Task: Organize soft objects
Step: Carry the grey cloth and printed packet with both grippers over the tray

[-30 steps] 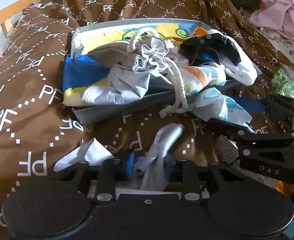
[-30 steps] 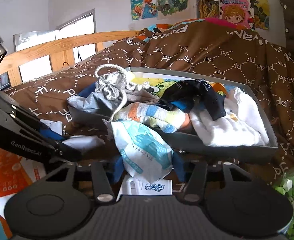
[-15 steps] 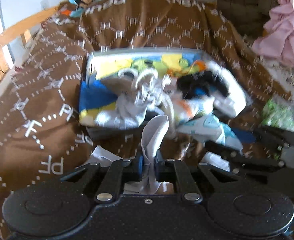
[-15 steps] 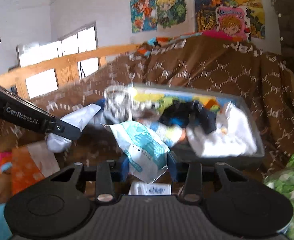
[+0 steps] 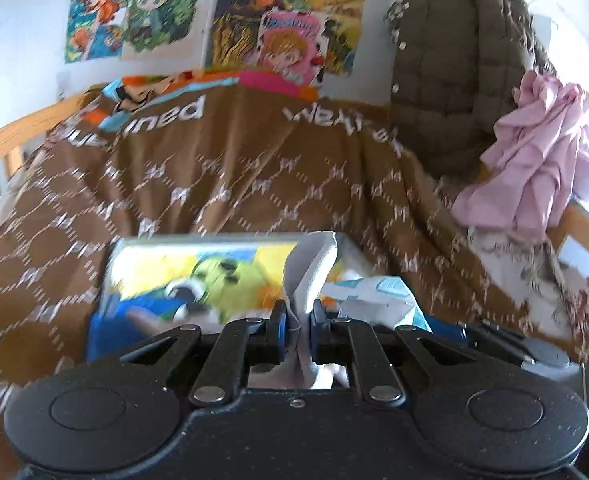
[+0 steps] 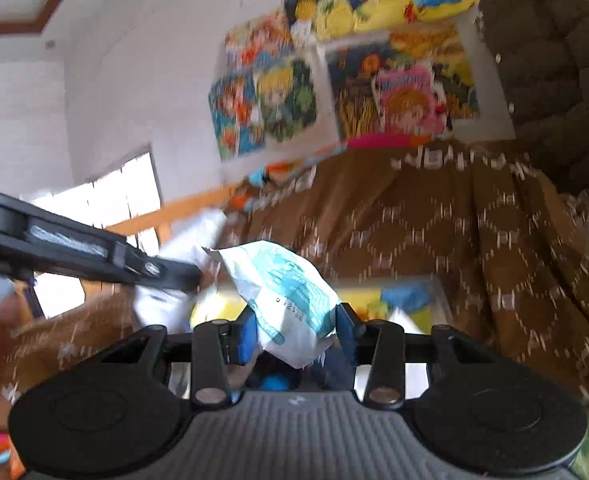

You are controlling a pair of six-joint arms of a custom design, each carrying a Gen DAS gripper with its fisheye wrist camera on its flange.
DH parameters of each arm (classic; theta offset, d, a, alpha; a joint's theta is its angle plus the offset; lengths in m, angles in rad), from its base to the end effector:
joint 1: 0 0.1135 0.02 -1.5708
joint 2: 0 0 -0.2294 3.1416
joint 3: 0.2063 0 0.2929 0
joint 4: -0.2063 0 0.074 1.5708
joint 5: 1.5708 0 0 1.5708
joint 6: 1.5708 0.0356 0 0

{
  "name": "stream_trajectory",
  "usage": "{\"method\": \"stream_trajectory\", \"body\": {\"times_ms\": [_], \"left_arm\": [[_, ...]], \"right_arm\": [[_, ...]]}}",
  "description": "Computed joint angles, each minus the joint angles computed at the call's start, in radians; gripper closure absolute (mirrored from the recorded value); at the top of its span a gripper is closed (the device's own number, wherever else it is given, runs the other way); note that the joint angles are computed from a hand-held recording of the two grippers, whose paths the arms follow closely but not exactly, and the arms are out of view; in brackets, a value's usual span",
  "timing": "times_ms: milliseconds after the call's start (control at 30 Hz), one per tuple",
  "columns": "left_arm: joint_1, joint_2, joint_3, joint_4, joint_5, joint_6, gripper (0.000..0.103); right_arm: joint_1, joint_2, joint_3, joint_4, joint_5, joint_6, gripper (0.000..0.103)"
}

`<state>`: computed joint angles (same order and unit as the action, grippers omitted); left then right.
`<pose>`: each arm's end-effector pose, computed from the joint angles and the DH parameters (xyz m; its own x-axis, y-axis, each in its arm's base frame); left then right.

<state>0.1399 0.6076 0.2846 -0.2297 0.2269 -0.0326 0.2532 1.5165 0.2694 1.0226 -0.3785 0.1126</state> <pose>0.2141 0.0221 0.1533 -0.5213 -0.1055 -0.8468 0.0368 0.9886 -0.1458 0.2484 0.0779 0.0660 -0.2795 0.0355 -0.9595 -0.5536 0.8105 0.1913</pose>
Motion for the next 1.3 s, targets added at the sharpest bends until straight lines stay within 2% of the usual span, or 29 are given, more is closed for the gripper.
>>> {"method": "stream_trajectory", "body": {"times_ms": [100,200,367,500,700,867,1133,1200,1300], "left_arm": [[-0.014,0.282,0.08,0.23,-0.01,-0.024,0.091],[-0.014,0.504,0.173,0.37,-0.018,-0.049,0.091],[0.014,0.747,0.284,0.517,-0.027,-0.119,0.091],[0.015,0.859,0.321,0.567,-0.066,-0.148,0.091],[0.013,0.948,0.333,0.581,-0.09,-0.158,0.091],[0.005,0.962,0.314,0.584,-0.125,-0.167,0.089],[0.019,0.945,0.277,0.595,-0.123,-0.197,0.079],[0.029,0.936,0.271,0.594,-0.121,-0.206,0.073],[0.041,0.925,0.258,0.601,-0.115,-0.215,0.071]], "right_arm": [[-0.003,0.11,0.079,0.048,0.01,0.018,0.057],[-0.004,0.183,0.143,0.052,0.013,0.046,0.056],[0.019,0.315,0.226,0.077,0.042,0.061,0.056],[0.027,0.376,0.269,0.058,0.042,0.071,0.054],[0.04,0.392,0.29,0.025,0.057,0.039,0.051],[0.046,0.395,0.297,0.004,0.063,0.032,0.048],[0.048,0.395,0.304,-0.016,0.073,0.038,0.041],[0.048,0.396,0.305,-0.017,0.073,0.042,0.035],[0.049,0.401,0.305,-0.01,0.072,0.05,0.031]]}}
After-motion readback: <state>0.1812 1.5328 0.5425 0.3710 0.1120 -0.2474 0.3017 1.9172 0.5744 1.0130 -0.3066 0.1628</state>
